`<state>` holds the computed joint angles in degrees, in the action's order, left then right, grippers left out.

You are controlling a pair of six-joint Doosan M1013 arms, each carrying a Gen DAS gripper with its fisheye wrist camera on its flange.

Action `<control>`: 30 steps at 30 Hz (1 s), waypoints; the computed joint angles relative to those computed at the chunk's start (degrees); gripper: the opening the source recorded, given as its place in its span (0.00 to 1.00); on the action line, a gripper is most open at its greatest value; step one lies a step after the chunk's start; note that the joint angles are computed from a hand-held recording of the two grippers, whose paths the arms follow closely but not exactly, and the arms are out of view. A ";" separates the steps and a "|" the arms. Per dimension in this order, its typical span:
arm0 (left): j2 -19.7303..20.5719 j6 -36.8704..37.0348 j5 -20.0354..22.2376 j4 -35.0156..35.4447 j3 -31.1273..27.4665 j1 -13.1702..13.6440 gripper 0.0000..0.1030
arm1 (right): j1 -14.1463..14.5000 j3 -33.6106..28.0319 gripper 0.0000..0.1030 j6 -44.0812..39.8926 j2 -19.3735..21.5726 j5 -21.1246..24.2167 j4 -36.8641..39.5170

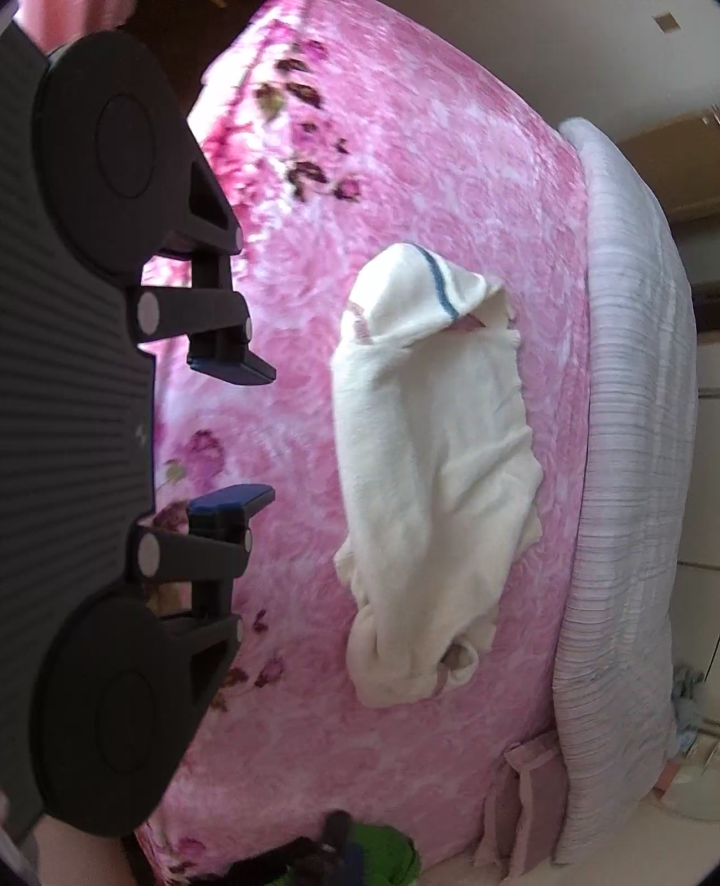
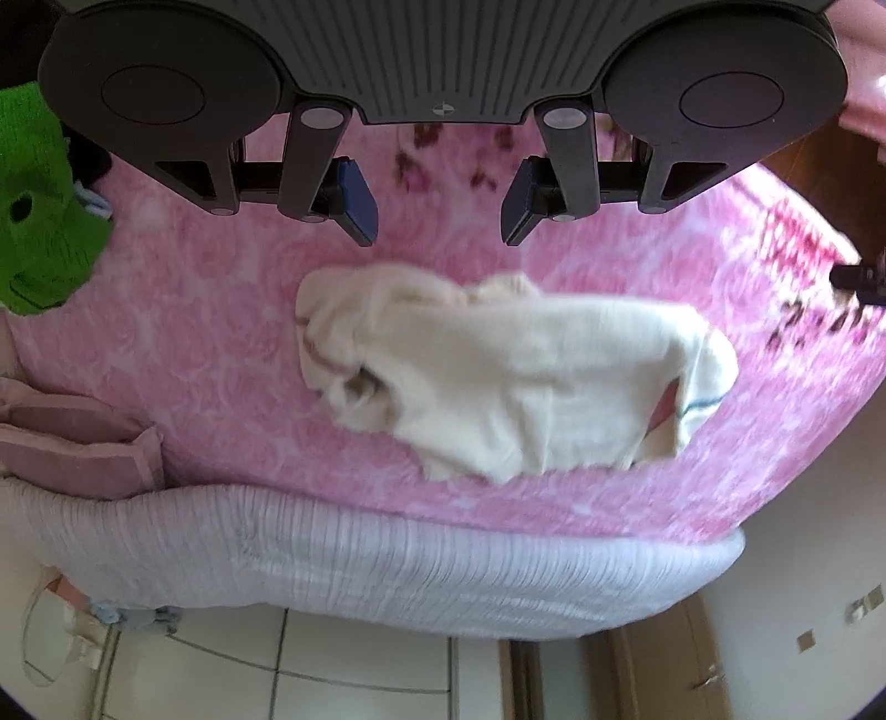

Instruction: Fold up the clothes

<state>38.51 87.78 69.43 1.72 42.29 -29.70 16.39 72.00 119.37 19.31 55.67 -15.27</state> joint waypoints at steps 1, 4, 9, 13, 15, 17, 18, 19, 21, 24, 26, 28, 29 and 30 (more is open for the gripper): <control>1.24 1.54 0.50 -0.11 -1.64 0.27 0.34 | -0.13 -0.65 0.52 1.01 0.58 -0.14 -0.77; 4.63 5.32 1.99 -0.99 -6.58 1.15 0.34 | -0.45 -2.63 0.52 4.00 2.31 -0.01 -2.92; 8.92 12.31 1.92 -2.24 -11.77 2.34 0.46 | -0.39 -5.24 0.52 6.83 5.06 2.59 -6.42; 10.08 17.63 -1.10 -1.83 -9.85 2.60 0.51 | 0.29 -5.92 0.52 5.30 7.46 5.93 -9.43; 10.47 18.15 -2.07 -1.08 -8.37 2.53 0.51 | 0.57 -5.51 0.52 3.50 8.58 7.28 -11.08; 10.72 18.31 -3.44 -0.33 -6.51 2.46 0.52 | 0.46 -4.29 0.52 0.65 9.31 7.02 -11.55; 10.76 18.23 -4.28 0.10 -5.51 2.41 0.55 | 0.33 -3.60 0.52 -0.96 9.63 6.69 -11.51; 10.72 18.41 -5.41 0.65 -4.38 2.30 0.57 | 0.09 -2.80 0.52 -3.10 9.89 5.94 -11.00; 10.49 19.38 -8.50 1.78 -1.63 2.04 0.57 | -0.67 -1.20 0.52 -9.37 10.50 3.71 -9.25; 9.98 21.96 -14.83 6.08 2.92 1.11 0.57 | -0.90 1.81 0.62 -15.77 11.43 -0.08 -13.73; 9.39 24.13 -20.88 9.81 6.54 0.51 0.57 | -1.31 4.28 0.67 -19.38 11.90 -4.26 -17.93; 8.62 25.47 -28.74 15.30 10.99 -0.04 0.60 | -2.03 6.46 0.69 -22.26 12.24 -8.59 -21.09; 8.40 25.95 -32.28 18.43 12.95 -0.25 0.61 | -2.44 7.57 0.71 -23.14 12.38 -11.16 -22.67; 8.26 26.10 -35.74 21.95 14.81 -0.43 0.61 | -2.89 8.51 0.72 -24.48 12.56 -13.58 -23.60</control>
